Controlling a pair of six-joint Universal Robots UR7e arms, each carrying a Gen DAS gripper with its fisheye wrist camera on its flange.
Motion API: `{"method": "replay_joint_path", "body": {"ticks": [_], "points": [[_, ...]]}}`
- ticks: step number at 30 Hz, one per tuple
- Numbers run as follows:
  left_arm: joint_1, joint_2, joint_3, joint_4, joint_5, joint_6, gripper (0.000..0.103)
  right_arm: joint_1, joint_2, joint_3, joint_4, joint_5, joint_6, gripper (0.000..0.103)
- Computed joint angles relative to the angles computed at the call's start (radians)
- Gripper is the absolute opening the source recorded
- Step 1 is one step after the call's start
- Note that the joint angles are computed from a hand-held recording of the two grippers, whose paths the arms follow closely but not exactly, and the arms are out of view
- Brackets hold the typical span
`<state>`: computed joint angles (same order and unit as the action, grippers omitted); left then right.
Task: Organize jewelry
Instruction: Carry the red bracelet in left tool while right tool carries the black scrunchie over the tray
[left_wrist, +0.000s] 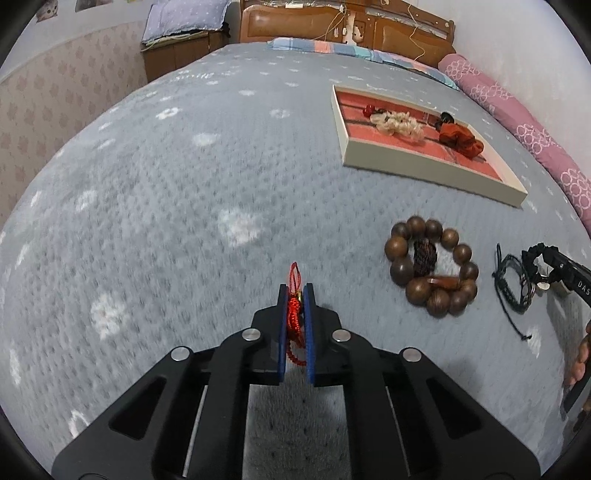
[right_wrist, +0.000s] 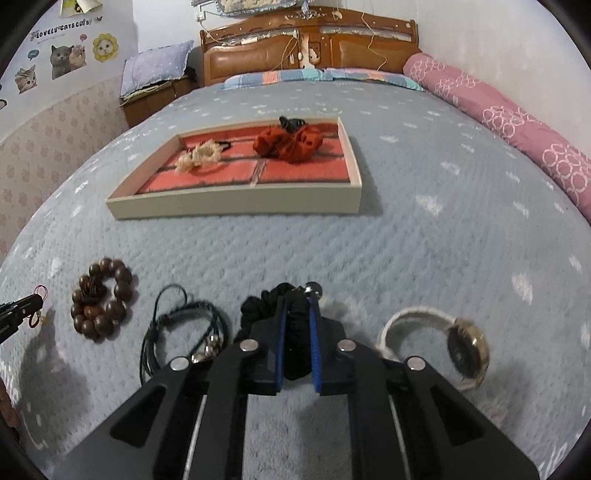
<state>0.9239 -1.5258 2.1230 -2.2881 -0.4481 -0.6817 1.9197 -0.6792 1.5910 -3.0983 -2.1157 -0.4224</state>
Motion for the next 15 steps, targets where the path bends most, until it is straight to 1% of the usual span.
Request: {"method": "replay_joint_path", "body": {"ticks": [8, 15], "points": [[-0.004, 0.050, -0.082, -0.057, 0.029, 0.096, 0.006, 0.014, 0.015, -0.072, 0.028, 0.008, -0.011, 0.011], [0.008, 0.127, -0.168, -0.163, 0.024, 0.213, 0.006, 0.024, 0.042, -0.144, 0.055, 0.005, -0.026, 0.011]]}}
